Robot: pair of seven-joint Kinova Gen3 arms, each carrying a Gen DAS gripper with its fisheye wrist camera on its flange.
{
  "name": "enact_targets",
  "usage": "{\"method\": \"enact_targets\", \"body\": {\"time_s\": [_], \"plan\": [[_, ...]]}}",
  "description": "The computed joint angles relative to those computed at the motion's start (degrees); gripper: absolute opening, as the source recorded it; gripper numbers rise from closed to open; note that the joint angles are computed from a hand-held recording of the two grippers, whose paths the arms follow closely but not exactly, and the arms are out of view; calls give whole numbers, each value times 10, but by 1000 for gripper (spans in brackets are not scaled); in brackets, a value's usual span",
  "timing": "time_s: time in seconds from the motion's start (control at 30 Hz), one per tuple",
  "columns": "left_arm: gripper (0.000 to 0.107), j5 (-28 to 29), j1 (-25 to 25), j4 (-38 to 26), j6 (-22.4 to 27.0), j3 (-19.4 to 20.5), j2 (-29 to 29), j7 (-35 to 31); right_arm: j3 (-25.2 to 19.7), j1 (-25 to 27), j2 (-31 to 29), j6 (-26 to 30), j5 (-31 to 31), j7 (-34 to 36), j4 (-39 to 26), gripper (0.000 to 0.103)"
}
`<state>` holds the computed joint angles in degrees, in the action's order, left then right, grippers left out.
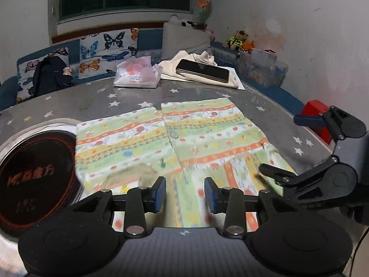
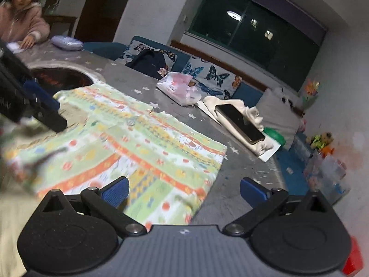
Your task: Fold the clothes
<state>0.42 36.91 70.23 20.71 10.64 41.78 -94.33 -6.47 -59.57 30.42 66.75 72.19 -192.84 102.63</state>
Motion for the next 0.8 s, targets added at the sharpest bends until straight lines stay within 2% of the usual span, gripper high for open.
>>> {"method": "enact_targets", "body": {"time_s": [0.07,0.13,0.2,0.37,0.47,0.5,0.63,0.7,0.8], "plan": [[40,-5,16,-38,35,-24,20,21,3,17,5,-16,-8,-2,-6,103],[39,-5,9,-54,51,-20,34,23,4,35,5,-40,-23,4,-6,103],[41,-1,-3,-38,42,-8,26,14,8,36,-6,-58,-22,-16,9,103],[44,9,-22,20,41,12,-19,-2,-6,7,-38,-41,3,-53,51,103],[52,18,-33,56,49,26,-48,-19,-28,9,-40,-48,-11,-18,54,103],[54,14,-25,76,52,20,-63,-16,-34,8,-35,-44,-13,-10,54,103],[56,20,-22,111,72,21,-93,-10,-30,-21,-31,-7,-14,-16,51,103],[61,25,-23,127,82,23,-107,-5,-36,-33,-46,0,-4,-33,63,103],[67,50,-37,124,109,40,-105,0,-52,-38,-62,2,-2,-21,75,103]]}}
